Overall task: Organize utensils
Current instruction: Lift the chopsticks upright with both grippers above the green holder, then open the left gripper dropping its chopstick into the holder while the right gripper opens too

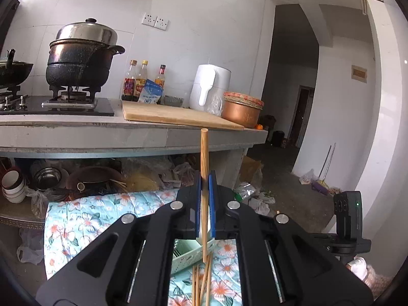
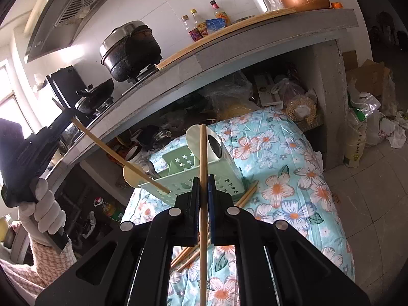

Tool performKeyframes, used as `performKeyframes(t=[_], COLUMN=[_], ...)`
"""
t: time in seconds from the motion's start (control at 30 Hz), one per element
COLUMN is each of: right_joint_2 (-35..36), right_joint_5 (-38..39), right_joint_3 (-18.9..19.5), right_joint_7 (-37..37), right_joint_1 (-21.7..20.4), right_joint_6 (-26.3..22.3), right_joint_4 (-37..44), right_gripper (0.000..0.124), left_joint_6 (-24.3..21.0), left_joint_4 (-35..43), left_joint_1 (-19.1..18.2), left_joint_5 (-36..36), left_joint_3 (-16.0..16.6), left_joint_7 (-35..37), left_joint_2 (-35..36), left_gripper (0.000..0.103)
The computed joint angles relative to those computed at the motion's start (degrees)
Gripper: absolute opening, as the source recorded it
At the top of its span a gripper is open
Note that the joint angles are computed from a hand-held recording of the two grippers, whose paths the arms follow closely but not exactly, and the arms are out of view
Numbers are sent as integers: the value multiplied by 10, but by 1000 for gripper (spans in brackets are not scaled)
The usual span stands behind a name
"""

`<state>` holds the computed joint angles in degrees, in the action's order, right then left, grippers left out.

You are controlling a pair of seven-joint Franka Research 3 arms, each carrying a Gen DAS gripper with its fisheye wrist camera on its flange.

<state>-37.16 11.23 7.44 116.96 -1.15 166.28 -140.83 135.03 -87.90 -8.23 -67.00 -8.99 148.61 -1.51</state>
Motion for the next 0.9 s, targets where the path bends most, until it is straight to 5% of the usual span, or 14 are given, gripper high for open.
performKeyframes(t=[0.3,0.7,0.9], right_joint_2=[17,113,196], right_joint_5=[-25,33,101], right_joint_3=[-10,-83,-117], right_joint_7=[-40,-184,-266], right_joint_1=[-14,69,119], right_joint_6=[8,57,58], right_joint_4=[65,196,294], right_gripper=[6,6,6], left_joint_6=[103,125,141], left_joint_4=[69,105,88], left_joint_1=[-10,-5,15], left_joint_5=[75,299,308], left_joint_3=[-37,-83,-100], left_joint_7=[-35,-188,-205], left_joint_2=[71,166,160], left_gripper=[5,5,32])
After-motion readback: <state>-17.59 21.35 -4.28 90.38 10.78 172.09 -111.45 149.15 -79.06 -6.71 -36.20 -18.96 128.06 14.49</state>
